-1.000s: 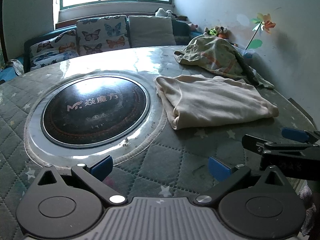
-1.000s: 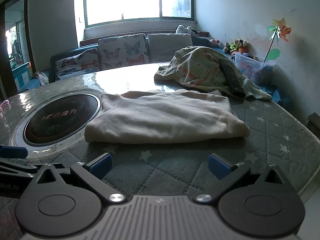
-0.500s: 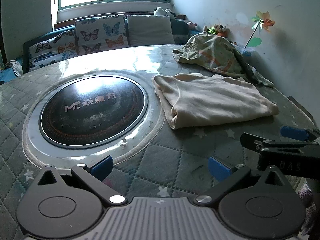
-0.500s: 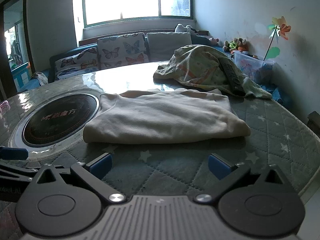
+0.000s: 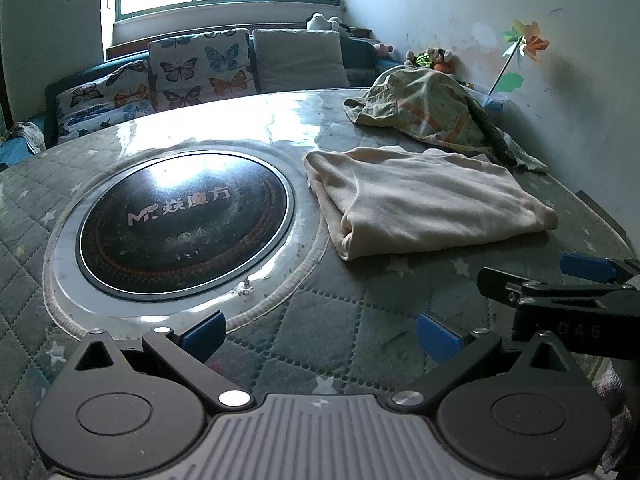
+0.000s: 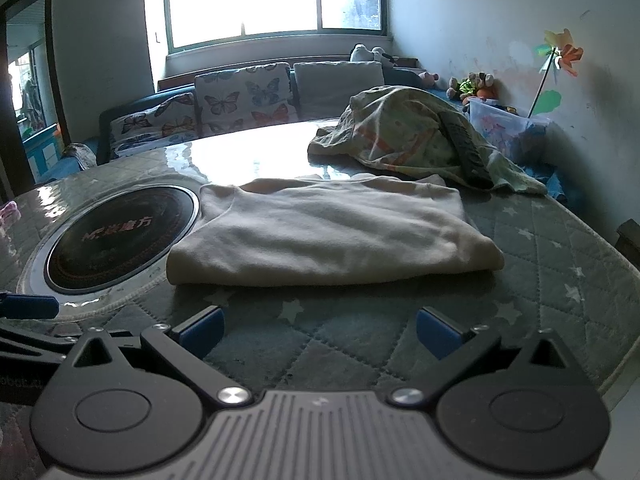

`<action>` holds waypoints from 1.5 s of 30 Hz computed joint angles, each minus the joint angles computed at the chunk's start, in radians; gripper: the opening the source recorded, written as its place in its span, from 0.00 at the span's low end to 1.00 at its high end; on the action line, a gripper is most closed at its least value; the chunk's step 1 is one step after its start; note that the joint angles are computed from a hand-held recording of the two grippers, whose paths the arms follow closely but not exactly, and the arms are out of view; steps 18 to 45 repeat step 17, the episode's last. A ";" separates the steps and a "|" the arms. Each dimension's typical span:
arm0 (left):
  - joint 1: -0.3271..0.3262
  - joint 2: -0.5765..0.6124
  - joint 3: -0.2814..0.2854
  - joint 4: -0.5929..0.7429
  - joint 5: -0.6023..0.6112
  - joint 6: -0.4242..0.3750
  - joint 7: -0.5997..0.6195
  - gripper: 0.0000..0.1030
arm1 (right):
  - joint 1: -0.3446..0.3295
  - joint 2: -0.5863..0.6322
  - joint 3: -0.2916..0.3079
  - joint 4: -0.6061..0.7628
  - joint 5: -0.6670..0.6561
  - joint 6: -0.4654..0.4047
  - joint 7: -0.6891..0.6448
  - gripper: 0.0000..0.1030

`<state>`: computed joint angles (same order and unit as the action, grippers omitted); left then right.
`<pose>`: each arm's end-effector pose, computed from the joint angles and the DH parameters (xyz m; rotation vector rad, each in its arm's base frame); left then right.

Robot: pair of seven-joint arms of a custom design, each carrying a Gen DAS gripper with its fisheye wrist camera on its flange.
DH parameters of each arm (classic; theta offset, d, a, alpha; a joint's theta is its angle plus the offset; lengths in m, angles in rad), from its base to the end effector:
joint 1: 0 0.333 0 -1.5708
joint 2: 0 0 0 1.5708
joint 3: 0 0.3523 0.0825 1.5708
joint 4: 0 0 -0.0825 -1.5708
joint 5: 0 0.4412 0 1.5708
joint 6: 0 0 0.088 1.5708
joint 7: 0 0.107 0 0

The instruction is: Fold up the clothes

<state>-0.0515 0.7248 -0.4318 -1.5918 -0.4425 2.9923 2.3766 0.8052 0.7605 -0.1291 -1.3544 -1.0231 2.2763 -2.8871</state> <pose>0.7580 -0.2819 0.3006 -1.1631 2.3940 -1.0638 0.6467 0.5257 0.2976 -1.2860 2.0723 -0.9734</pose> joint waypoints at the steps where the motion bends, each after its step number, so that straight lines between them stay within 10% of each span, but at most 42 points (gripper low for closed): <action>1: -0.002 0.000 0.001 0.001 0.001 0.000 -0.001 1.00 | -0.001 0.002 0.001 0.002 0.002 0.000 -0.002 1.00; 45: 0.022 0.008 -0.036 -0.008 0.000 0.055 0.022 1.00 | -0.002 -0.001 -0.002 -0.003 0.004 0.009 0.012 1.00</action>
